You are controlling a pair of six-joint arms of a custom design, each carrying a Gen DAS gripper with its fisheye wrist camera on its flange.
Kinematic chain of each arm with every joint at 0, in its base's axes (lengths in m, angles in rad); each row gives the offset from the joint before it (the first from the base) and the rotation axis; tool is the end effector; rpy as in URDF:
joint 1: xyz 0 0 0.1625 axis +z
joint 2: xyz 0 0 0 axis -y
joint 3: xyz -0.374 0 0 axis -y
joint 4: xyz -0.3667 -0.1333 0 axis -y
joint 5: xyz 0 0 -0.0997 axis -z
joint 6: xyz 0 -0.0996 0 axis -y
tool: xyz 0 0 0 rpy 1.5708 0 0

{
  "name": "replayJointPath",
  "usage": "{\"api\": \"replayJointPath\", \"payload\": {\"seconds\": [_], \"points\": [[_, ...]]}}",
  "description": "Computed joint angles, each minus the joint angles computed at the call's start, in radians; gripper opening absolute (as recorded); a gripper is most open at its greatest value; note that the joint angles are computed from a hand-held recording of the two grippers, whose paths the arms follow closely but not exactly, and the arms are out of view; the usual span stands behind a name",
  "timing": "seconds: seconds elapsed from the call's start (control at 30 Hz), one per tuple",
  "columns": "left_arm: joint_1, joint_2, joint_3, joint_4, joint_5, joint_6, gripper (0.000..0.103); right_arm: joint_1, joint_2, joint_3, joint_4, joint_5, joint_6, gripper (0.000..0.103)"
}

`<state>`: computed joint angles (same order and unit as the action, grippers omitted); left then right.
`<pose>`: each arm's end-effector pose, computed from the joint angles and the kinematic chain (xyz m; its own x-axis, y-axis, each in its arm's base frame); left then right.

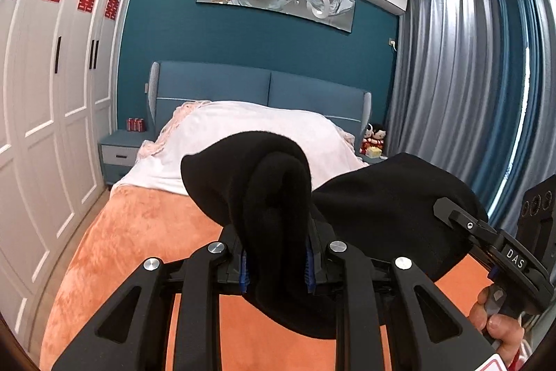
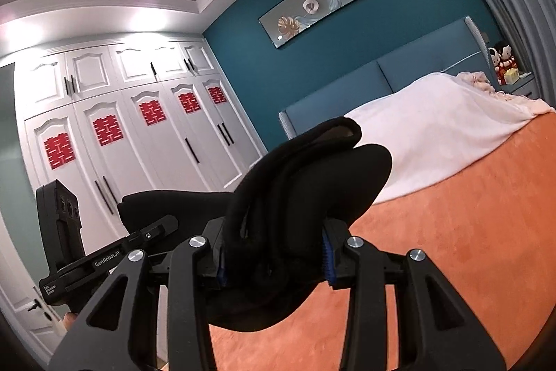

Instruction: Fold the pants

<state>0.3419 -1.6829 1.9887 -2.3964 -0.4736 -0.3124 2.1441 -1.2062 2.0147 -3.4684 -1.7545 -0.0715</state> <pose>-0.3184 -0.3489 0.4339 -0.7931 0.1784 -0.5823 0.6031 0.3634 -0.7101 0.3785 -0.3741 0.2897 -0.8935 -0.4241 0.1477 -0.3159 0.3598 -0.8779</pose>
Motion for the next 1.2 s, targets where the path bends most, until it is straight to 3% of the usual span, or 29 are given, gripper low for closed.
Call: {"api": "replayJointPath", "payload": {"seconds": [0.17, 0.3, 0.57, 0.63, 0.8, 0.9, 0.97, 1.0, 1.03, 1.07, 1.1, 1.2], "points": [[0.185, 0.183, -0.040, -0.373, -0.100, 0.250, 0.019, -0.102, 0.114, -0.082, -0.058, 0.068, -0.025, 0.037], [0.308, 0.315, -0.074, -0.570, -0.167, 0.362, 0.020, -0.204, 0.206, -0.130, -0.097, 0.130, -0.031, 0.037], [0.530, 0.550, -0.129, -0.727, -0.266, 0.411, 0.020, -0.405, 0.375, -0.201, -0.090, 0.231, -0.028, 0.037], [0.587, 0.592, -0.130, -0.719, -0.290, 0.387, 0.020, -0.455, 0.420, -0.219, -0.070, 0.246, -0.021, 0.037], [0.713, 0.663, -0.108, -0.668, -0.329, 0.322, 0.021, -0.558, 0.526, -0.242, -0.016, 0.228, -0.002, 0.037], [0.745, 0.694, -0.038, -0.785, -0.338, 0.398, 0.024, -0.609, 0.580, -0.223, -0.031, 0.206, -0.010, 0.040], [0.739, 0.725, -0.004, -0.867, -0.298, 0.474, 0.031, -0.635, 0.602, -0.194, -0.083, 0.199, -0.015, 0.049], [0.740, 0.732, 0.010, -0.880, -0.283, 0.487, 0.041, -0.646, 0.613, -0.181, -0.103, 0.184, -0.020, 0.053], [0.747, 0.731, 0.013, -0.851, -0.271, 0.466, 0.062, -0.655, 0.620, -0.170, -0.110, 0.179, -0.029, 0.061], [0.753, 0.731, 0.016, -0.813, -0.249, 0.427, 0.069, -0.660, 0.622, -0.159, -0.121, 0.179, -0.031, 0.069], [0.767, 0.717, 0.028, -0.761, -0.235, 0.369, 0.076, -0.663, 0.618, -0.138, -0.143, 0.176, -0.039, 0.069], [0.779, 0.649, 0.085, -0.643, -0.227, 0.252, 0.080, -0.635, 0.575, -0.086, -0.126, 0.086, -0.042, 0.084]]}}
